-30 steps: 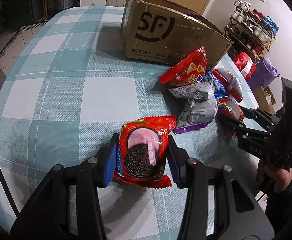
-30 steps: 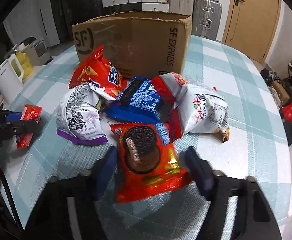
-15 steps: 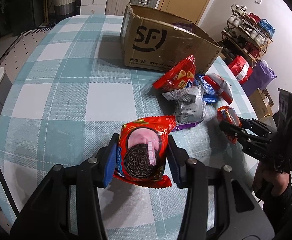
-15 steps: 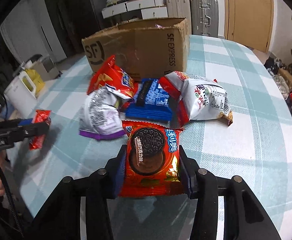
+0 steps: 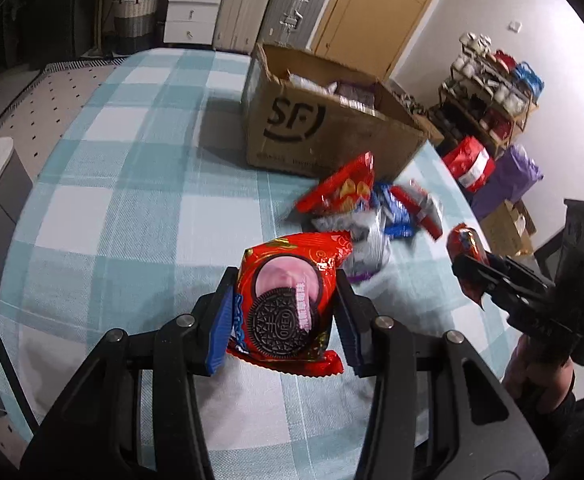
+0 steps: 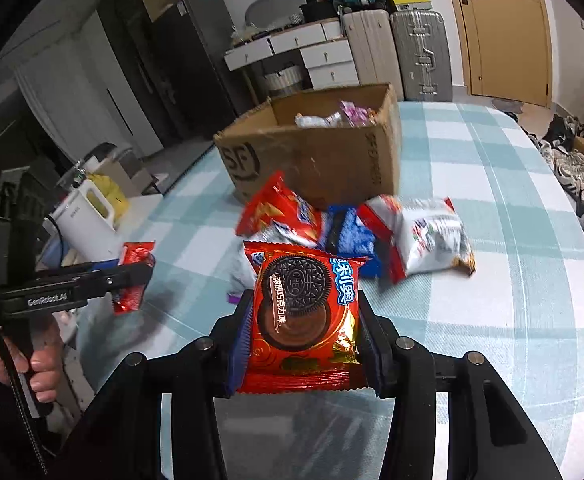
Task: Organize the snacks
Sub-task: 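Carry both red cookie packets into the SF box and open both grippers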
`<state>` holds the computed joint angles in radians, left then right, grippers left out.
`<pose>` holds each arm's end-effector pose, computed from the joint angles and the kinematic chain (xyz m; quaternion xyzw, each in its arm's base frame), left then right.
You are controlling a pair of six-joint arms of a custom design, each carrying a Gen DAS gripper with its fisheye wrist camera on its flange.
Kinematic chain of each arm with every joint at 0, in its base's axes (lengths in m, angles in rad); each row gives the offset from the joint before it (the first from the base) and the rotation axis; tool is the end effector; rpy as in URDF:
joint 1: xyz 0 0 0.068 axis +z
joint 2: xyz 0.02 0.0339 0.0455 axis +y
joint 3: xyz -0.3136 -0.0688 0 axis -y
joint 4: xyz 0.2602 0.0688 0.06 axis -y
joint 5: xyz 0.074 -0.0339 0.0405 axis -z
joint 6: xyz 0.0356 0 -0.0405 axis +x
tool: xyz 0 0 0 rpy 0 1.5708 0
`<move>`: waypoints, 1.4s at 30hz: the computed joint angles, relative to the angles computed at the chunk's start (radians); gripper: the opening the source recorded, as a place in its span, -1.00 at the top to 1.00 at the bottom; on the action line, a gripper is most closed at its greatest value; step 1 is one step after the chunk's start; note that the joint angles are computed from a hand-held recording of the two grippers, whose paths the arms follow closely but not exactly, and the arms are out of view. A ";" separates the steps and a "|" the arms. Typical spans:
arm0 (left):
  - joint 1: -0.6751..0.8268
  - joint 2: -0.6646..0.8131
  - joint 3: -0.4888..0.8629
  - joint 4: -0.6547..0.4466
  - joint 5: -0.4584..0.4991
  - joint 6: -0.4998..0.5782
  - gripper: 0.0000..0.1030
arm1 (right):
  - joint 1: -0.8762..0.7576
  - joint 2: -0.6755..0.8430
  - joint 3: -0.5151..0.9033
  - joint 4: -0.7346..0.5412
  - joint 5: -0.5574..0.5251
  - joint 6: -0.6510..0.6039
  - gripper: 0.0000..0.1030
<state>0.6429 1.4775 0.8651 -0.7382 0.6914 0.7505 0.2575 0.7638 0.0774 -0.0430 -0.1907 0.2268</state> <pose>0.2220 0.1379 0.2263 0.0875 0.9318 -0.1920 0.2954 0.1086 0.0356 0.1393 -0.0528 0.9080 0.1819 0.3738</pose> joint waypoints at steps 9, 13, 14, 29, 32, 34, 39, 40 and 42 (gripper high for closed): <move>-0.039 0.009 0.118 -0.086 0.056 -0.027 0.18 | 0.033 -0.059 0.111 -0.089 -0.015 0.014 0.09; -0.080 0.026 0.181 -0.105 0.068 -0.067 0.18 | 0.039 -0.024 0.162 -0.083 -0.021 0.012 0.09; -0.092 0.032 0.198 -0.107 0.066 -0.081 0.18 | 0.032 -0.014 0.175 -0.078 -0.031 0.009 0.09; -0.308 0.072 0.375 -0.021 -0.024 -0.245 0.18 | -0.039 0.235 0.375 0.010 -0.106 -0.070 0.09; -0.355 0.108 0.433 -0.004 -0.049 -0.285 0.18 | -0.066 0.297 0.417 0.024 -0.124 -0.086 0.09; -0.380 0.140 0.475 0.000 -0.069 -0.306 0.18 | -0.079 0.332 0.445 0.030 -0.132 -0.095 0.09; -0.433 0.232 0.589 -0.004 -0.101 -0.355 0.18 | -0.118 0.441 0.525 0.051 -0.164 -0.121 0.09; -0.441 0.251 0.614 -0.007 -0.102 -0.363 0.18 | -0.125 0.465 0.543 0.054 -0.170 -0.125 0.09; -0.457 0.287 0.659 -0.003 -0.120 -0.380 0.18 | -0.138 0.502 0.570 0.058 -0.184 -0.131 0.09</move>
<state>0.1854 1.7648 1.5237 -0.7409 0.5718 0.3706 0.1190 1.2653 0.6476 0.0151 -0.3749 0.0959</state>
